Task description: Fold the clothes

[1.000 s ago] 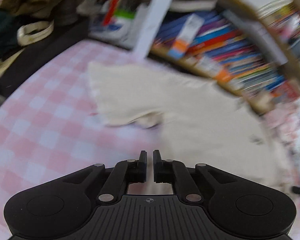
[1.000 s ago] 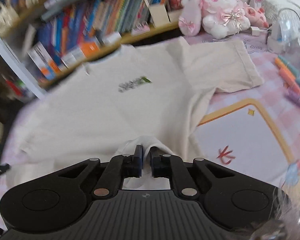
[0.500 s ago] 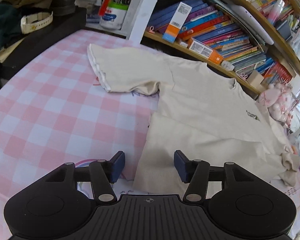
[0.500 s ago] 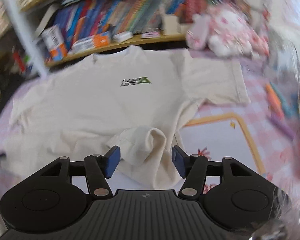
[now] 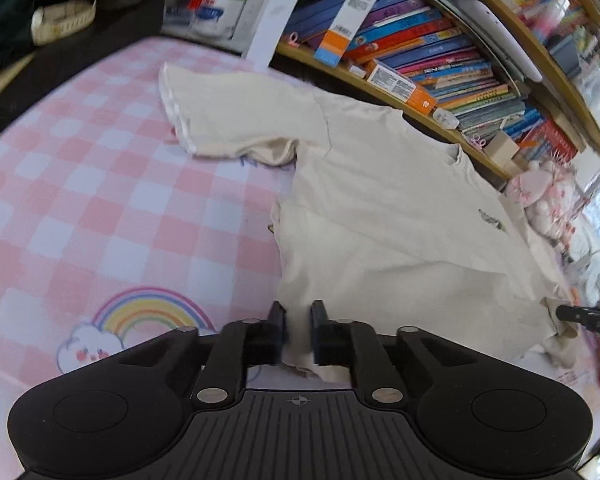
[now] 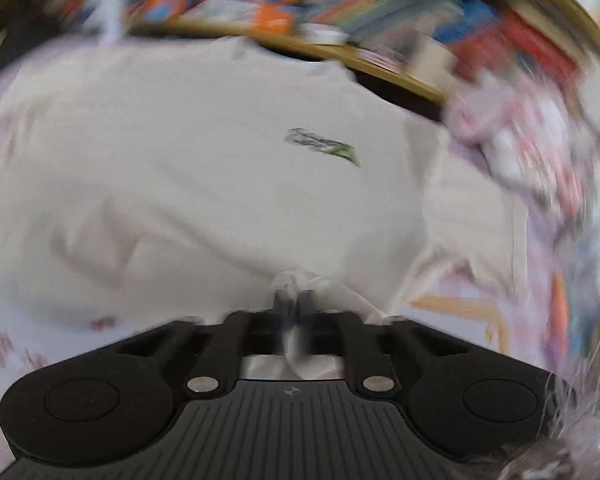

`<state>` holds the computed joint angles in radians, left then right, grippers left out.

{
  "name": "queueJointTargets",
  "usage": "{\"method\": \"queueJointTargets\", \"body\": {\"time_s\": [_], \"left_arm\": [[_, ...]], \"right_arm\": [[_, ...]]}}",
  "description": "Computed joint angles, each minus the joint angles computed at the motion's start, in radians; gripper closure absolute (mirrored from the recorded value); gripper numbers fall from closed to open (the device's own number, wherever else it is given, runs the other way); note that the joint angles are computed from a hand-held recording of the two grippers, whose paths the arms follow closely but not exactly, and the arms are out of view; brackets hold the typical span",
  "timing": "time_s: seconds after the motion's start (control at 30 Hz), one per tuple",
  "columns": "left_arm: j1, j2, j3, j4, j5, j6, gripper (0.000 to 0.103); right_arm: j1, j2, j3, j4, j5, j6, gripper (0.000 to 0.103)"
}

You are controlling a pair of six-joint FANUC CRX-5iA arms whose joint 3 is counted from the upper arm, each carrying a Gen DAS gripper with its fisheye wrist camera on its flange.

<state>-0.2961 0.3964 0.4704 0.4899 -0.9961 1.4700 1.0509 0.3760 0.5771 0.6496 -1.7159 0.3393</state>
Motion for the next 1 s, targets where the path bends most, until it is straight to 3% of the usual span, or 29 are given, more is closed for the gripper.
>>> {"method": "queueJointTargets", "body": {"time_s": [0.07,0.23,0.37,0.5,0.77,1.0], "left_arm": [[0.007,-0.023,-0.027,0.033,0.017,-0.007,0.095],[0.023,-0.109,-0.098,0.132,0.040,-0.080,0.096],[0.025,-0.148,-0.097,0.094,-0.003,-0.053,0.095],[0.027,-0.153,-0.079,-0.011,-0.072,0.068,0.095],[0.028,-0.268,-0.233,-0.018,-0.050,0.159,0.094],[0.025,-0.393,-0.331,0.006,-0.035,0.186,0.096]], "right_arm": [[0.027,-0.077,-0.086,0.046,0.035,-0.187,0.099],[0.156,-0.268,-0.282,0.141,0.013,-0.559,0.099],[0.280,-0.346,-0.351,0.177,-0.055,-0.745,0.099],[0.400,-0.391,-0.401,0.248,-0.072,-0.928,0.099],[0.561,-0.387,-0.411,0.249,-0.154,-1.066,0.099],[0.642,-0.420,-0.505,0.116,-0.199,-1.231,0.099]]}}
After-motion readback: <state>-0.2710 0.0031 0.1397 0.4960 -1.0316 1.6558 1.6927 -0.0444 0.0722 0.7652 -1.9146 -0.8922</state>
